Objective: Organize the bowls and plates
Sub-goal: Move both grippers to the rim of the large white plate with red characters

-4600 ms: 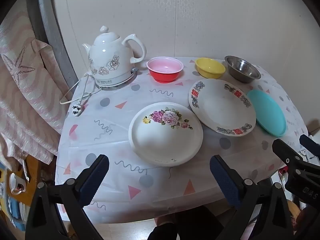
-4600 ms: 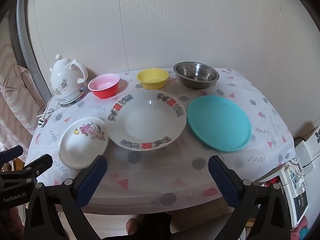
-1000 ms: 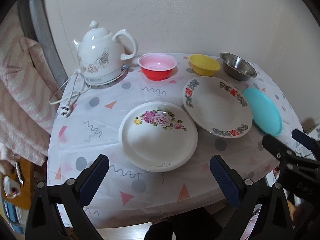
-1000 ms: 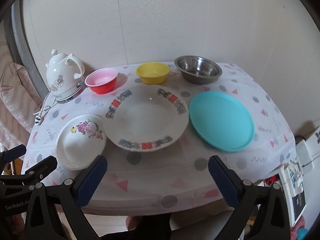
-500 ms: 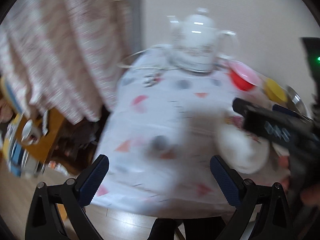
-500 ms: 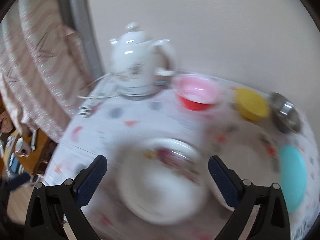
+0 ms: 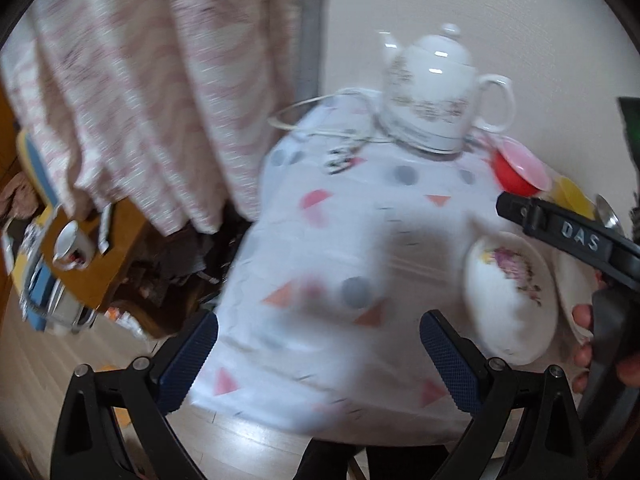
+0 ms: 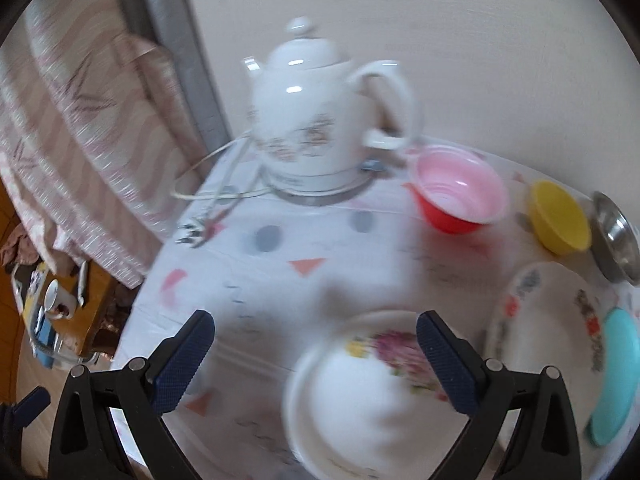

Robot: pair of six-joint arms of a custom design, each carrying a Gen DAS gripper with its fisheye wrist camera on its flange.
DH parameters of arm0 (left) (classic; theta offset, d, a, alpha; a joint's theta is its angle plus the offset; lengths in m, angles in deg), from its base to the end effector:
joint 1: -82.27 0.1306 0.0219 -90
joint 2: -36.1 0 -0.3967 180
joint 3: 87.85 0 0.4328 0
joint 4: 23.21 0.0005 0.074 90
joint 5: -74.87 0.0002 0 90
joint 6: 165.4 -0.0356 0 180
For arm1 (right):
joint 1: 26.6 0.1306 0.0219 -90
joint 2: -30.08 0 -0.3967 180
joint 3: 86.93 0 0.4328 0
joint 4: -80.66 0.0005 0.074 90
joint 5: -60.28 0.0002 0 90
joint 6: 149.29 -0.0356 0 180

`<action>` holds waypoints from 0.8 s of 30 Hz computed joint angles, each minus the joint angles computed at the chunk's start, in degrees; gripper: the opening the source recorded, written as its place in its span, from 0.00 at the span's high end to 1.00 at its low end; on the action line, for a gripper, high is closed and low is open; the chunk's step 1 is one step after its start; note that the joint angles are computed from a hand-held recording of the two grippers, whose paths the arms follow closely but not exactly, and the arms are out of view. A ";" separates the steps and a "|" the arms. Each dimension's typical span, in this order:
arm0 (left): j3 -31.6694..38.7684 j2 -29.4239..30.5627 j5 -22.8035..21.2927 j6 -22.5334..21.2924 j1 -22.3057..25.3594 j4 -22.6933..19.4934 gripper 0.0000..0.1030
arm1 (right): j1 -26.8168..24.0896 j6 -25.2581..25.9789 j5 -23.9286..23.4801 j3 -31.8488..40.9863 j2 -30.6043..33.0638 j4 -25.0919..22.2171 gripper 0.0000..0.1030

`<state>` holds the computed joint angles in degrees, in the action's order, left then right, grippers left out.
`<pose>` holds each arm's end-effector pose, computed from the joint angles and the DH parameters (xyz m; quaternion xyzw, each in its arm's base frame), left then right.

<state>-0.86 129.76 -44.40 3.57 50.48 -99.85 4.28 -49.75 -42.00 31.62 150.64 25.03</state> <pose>0.4247 -0.2433 0.3719 -0.4001 0.8793 0.0968 0.2396 0.6093 0.3726 0.3650 -0.3578 0.8858 0.1522 0.2532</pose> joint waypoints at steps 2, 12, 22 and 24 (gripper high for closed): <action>2.31 2.04 0.28 -4.02 0.36 2.01 0.01 | -1.59 -0.28 1.86 -1.00 -1.01 1.12 0.00; 15.62 12.92 2.83 -22.56 0.83 8.92 0.00 | -9.78 -3.47 6.73 -2.41 -2.50 2.69 0.00; 28.98 22.87 13.20 -31.03 1.15 14.99 0.00 | -19.75 -2.47 7.41 1.97 -0.01 -0.24 0.00; 34.28 26.68 16.79 -32.03 1.16 13.97 0.00 | -22.10 -3.63 7.84 5.39 2.37 -2.76 0.01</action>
